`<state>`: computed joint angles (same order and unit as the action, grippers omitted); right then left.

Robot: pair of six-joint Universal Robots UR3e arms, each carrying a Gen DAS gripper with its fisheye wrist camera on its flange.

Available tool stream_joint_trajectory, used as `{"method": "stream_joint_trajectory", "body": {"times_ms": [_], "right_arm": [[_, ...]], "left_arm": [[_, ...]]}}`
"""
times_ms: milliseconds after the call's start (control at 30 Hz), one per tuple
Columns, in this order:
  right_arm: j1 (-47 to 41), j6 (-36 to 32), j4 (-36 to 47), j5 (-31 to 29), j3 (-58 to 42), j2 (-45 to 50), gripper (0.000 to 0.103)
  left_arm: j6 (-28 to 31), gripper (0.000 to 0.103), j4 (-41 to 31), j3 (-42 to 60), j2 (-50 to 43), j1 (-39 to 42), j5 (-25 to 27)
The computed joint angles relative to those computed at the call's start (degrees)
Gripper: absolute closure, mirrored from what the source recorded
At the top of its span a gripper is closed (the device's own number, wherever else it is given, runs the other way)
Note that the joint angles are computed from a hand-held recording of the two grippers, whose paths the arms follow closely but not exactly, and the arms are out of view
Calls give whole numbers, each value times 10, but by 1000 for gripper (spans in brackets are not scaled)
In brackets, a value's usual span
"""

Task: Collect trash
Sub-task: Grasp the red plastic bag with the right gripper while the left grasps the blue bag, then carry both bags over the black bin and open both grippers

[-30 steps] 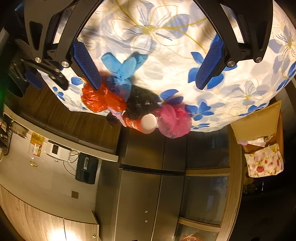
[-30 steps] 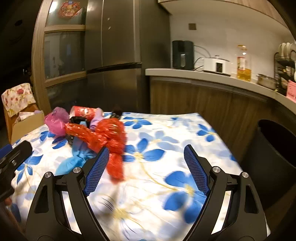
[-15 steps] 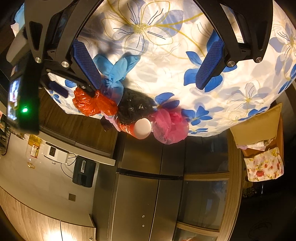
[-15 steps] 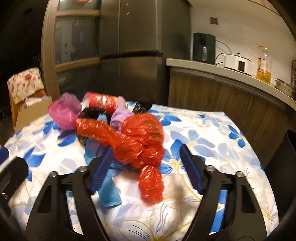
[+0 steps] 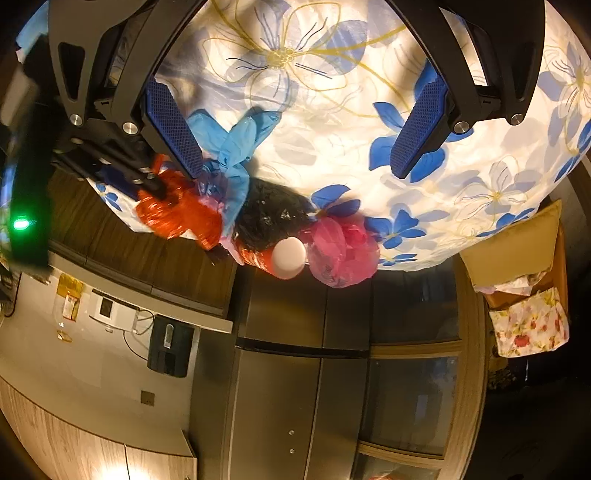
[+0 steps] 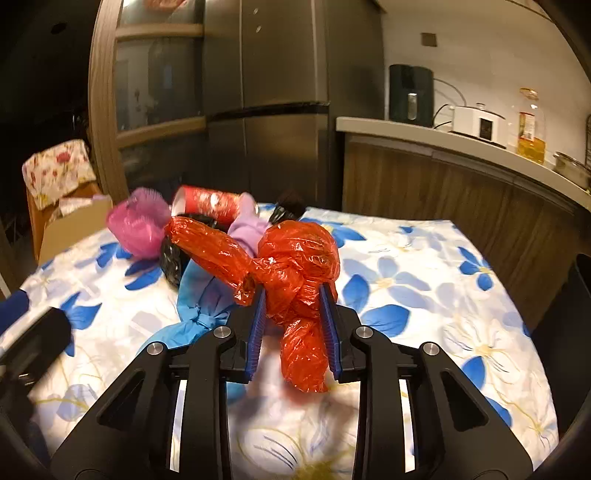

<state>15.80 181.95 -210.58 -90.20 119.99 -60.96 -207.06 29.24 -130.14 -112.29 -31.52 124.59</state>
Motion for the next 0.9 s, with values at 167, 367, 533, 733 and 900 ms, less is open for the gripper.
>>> {"method": "stream_joint_trajectory", "body": {"times_ms": [167,367,533,733,900], "right_arm": [[-30,12,-65,7,93,-52,75],[-64,7,-118,25,181,-109,75],[-93,2,-133,48,229,-150,75],[-114,-1,-138,58,271,-191,75],[-135,-6,-137,69,307,-229,75]], "left_arm": [[14,11,-42,56,-24,2,-26],[17,38,-141,136,-71,-3,-33],[2,60,-164,127,-66,27,-81],[1,103,-182,118,-62,56,-146],[-12,103,-114,68,-38,62,-167]]}}
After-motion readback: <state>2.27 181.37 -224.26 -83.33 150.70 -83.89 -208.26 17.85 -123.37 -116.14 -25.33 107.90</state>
